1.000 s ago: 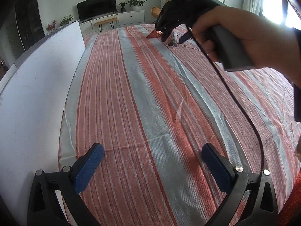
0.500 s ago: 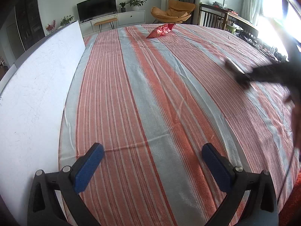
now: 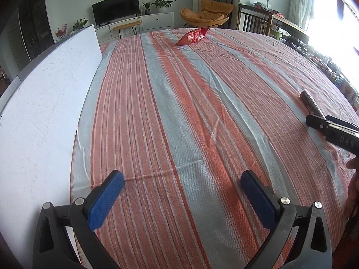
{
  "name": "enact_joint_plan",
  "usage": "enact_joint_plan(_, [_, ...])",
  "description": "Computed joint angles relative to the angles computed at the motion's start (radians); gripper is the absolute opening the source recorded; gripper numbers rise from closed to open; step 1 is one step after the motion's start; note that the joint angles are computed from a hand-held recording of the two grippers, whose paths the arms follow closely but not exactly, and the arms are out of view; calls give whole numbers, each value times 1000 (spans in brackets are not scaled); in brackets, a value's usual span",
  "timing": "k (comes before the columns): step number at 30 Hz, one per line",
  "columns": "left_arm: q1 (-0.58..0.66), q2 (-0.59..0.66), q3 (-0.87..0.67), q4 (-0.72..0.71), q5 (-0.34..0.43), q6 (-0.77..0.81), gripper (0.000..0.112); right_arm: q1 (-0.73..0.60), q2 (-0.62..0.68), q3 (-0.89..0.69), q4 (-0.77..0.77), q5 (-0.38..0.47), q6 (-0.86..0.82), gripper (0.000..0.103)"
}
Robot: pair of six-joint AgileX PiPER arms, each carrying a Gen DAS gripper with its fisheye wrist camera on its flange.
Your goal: Organize snacks
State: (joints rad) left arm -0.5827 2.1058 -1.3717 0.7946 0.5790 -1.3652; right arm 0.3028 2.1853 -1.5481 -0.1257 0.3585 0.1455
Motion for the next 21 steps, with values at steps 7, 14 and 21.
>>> enact_joint_plan(7, [1, 0, -2, -1, 3, 0, 103, -19, -2, 2, 86, 4, -94, 84])
enact_joint_plan(14, [4, 4, -20, -46, 18, 38, 103, -20, -5, 12, 96, -3, -104, 85])
enact_joint_plan(21, [74, -47, -109, -449, 4, 368, 103, -19, -6, 13, 93, -4, -101, 86])
